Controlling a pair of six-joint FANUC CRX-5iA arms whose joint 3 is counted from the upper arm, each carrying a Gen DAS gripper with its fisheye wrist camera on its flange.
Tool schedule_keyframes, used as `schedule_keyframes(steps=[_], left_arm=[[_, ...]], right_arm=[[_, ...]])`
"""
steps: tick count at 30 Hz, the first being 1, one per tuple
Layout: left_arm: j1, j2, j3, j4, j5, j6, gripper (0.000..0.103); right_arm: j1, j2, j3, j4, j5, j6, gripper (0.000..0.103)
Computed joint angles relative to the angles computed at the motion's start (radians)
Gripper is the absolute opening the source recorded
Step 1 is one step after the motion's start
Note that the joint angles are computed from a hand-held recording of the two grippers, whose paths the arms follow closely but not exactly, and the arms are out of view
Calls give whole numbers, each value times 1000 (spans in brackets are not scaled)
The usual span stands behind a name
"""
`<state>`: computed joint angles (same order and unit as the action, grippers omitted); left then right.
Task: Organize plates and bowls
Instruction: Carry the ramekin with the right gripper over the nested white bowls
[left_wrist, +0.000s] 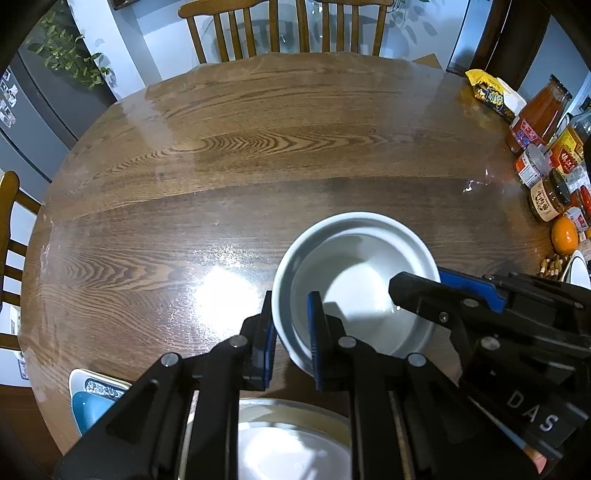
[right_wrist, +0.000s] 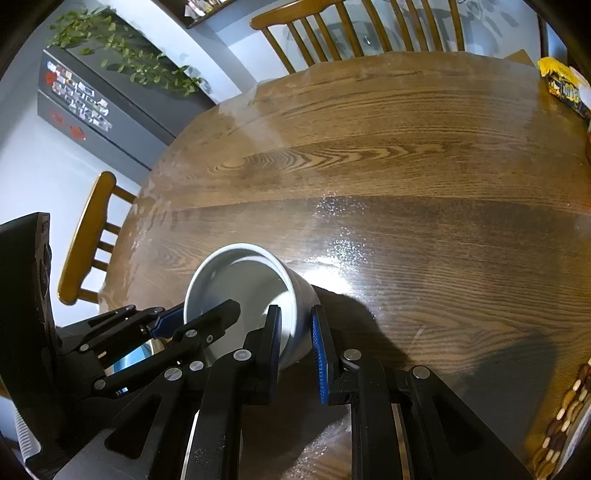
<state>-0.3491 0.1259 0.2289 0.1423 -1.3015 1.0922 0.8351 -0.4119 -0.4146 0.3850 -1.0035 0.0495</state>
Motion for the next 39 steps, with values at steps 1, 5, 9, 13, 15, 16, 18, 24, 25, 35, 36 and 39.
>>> schedule_keyframes(steps=[1, 5, 9, 13, 15, 16, 18, 24, 25, 35, 36, 39], left_arm=[[1, -5, -1, 4, 2, -1, 13], [8, -31, -15, 18, 19, -18, 12], [16, -62, -39, 30, 36, -39, 12], [34, -89, -63, 52, 40, -58, 11], [38, -101, -73, 57, 41, -65, 11], [41, -107, -78, 61, 43, -70, 11], [48, -119, -88, 70, 44, -79, 11], [65, -163, -119, 101, 62, -111, 11], [69, -173, -127, 107, 66, -118, 11], [109, -253, -199, 157, 89, -179, 11], [110, -257, -204, 159, 91, -181, 11], [122, -274, -219, 168, 90, -193, 11]], right_arm=[[5, -2, -1, 5, -4, -4, 19], [33, -14, -4, 32, -21, -31, 19], [73, -31, -12, 84, -47, -86, 19], [116, -34, -6, 131, -90, -120, 19], [139, -33, -2, 151, -114, -137, 19], [147, -32, 0, 158, -122, -143, 19], [169, -28, 7, 173, -143, -158, 19], [227, -29, 18, 224, -195, -206, 19], [237, -32, 17, 233, -203, -215, 19], [350, -34, 14, 305, -280, -316, 19], [360, -34, 14, 309, -285, -325, 19], [380, -28, 19, 315, -298, -341, 19]])
